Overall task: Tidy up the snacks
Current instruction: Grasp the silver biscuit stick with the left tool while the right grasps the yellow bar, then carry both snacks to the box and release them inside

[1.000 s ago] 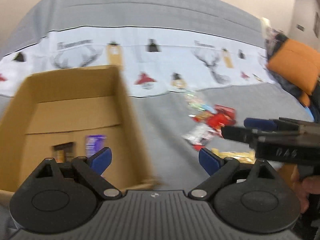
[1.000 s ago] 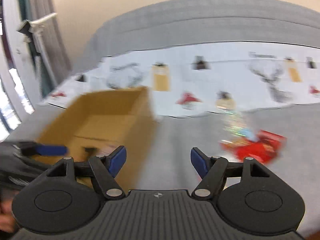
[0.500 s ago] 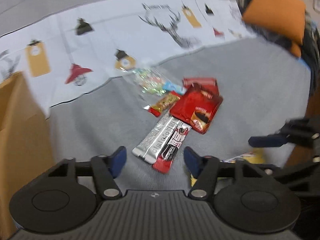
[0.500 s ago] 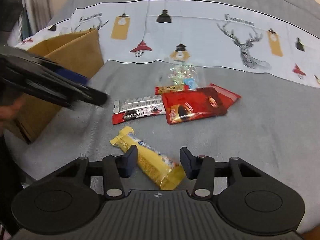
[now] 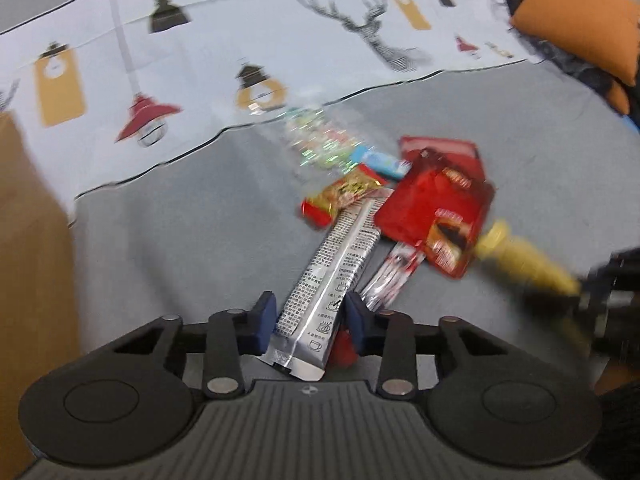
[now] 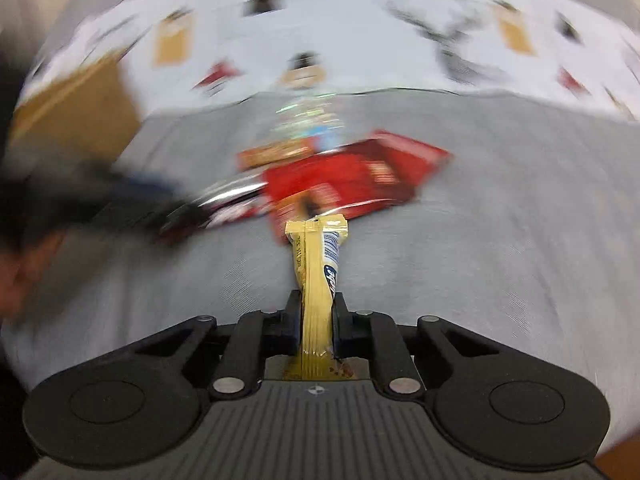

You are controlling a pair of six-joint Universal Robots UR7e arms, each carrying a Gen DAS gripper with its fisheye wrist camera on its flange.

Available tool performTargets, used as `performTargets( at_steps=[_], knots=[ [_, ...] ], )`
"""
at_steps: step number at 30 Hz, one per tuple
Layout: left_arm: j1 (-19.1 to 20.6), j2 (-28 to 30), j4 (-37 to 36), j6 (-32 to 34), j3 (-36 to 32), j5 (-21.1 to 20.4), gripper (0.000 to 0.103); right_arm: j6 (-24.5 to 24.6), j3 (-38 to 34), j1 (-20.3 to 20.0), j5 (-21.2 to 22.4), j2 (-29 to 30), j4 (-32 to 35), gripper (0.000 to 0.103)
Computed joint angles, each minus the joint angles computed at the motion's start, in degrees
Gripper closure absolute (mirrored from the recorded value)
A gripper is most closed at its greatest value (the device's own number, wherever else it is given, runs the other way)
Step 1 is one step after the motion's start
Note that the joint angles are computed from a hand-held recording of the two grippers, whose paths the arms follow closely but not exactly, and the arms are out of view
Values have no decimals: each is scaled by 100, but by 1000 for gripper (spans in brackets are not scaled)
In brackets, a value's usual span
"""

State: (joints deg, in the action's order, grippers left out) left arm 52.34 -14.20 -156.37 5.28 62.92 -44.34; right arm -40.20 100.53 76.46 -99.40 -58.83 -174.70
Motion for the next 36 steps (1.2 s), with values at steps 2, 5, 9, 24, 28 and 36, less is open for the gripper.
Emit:
performTargets(
  at_steps=[2, 5, 9, 24, 28, 36],
  knots=[
    [-64, -244, 53, -423, 365, 96, 63, 377, -14, -30, 8, -13, -80, 88],
    [-114, -516, 242, -955, 728, -52, 64, 379, 56, -8, 22, -49, -82, 88],
    [-83, -242, 670, -757, 303, 84, 60, 253, 157, 6, 123, -64, -44, 88],
    [-92, -160, 1624, -1091, -424, -568, 77, 906, -266, 1, 182, 111, 354, 88],
    [-186, -434, 1322, -1355, 2, -699, 78, 923, -158, 0, 496, 13, 127, 88],
    [-459, -975, 1928, -2211, 519, 89, 77, 292, 267, 153, 580, -261, -389, 88]
  ],
)
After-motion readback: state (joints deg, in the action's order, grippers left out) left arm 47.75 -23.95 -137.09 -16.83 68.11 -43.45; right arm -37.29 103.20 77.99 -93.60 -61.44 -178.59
